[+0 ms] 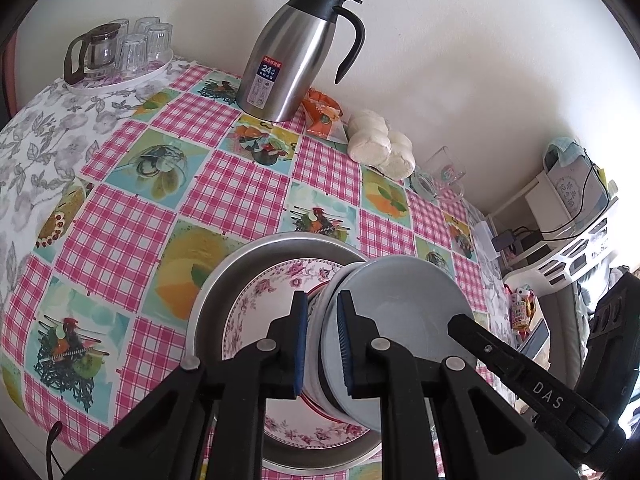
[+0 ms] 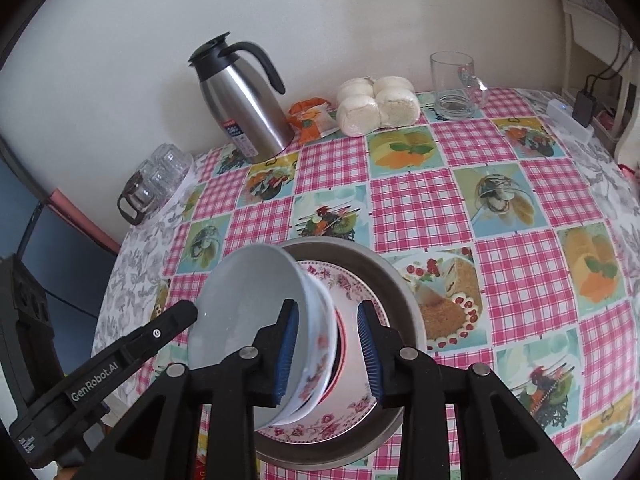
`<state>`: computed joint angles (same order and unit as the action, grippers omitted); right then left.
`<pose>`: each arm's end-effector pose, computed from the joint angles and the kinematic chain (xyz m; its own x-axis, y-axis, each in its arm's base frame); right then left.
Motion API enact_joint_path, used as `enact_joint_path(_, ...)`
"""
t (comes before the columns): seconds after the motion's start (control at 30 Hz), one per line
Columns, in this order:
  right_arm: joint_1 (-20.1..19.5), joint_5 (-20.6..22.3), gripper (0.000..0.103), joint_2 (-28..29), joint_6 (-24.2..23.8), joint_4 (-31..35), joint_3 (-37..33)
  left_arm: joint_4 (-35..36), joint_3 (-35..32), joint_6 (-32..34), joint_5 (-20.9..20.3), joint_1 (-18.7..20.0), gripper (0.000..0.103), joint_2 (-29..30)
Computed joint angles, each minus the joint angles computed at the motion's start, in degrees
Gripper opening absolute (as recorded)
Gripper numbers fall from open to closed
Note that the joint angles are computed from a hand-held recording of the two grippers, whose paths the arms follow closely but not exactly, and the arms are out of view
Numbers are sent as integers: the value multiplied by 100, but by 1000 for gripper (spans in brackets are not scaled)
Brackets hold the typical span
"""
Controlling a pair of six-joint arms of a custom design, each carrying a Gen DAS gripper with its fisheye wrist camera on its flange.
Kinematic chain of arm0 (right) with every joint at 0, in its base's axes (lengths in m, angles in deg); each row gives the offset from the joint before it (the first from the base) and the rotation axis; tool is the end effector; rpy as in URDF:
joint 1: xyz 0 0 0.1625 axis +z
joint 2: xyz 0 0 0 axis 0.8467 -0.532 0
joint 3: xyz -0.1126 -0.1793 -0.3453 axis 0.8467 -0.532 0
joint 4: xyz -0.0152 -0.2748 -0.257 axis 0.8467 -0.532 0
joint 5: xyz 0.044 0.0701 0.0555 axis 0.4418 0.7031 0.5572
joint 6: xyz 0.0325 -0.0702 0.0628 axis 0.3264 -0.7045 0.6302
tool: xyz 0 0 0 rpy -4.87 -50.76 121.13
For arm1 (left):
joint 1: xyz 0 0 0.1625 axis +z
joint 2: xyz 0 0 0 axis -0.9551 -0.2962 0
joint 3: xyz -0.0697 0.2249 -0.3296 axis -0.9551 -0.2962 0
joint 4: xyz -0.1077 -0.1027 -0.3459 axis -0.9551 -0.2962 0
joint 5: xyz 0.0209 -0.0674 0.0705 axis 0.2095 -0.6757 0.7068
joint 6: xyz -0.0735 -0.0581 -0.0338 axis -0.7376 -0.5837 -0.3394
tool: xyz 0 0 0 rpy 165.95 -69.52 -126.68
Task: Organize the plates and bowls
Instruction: 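Lower the round bowl onto the square bowl with the right tool, then open the right tool and release the round bowl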
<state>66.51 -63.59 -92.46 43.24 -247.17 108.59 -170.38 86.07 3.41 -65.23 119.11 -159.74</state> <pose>0.4269 -0.4569 0.0169 -0.8375 -0.4060 0.3658 -0.5198 0.7984 -0.3039 -0.0668 -0.3789 0.3690 -0.8929 -0.3867 -0.2309 -0.0571 0.6057 -0.7936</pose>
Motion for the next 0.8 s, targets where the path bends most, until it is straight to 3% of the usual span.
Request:
enact_joint_path(0.17, -107, 454, 10, -17, -147, -159, 78, -28, 12, -16, -2, -6, 15, -9)
enact_joint_path(0.47, -242, 700, 8, 25, -95, -35, 65, -54, -11, 51, -51, 8, 15, 50)
enact_joint_path(0.8, -132, 435, 12, -27, -215, 51, 39, 404, -16, -258, 288, -249, 15, -95)
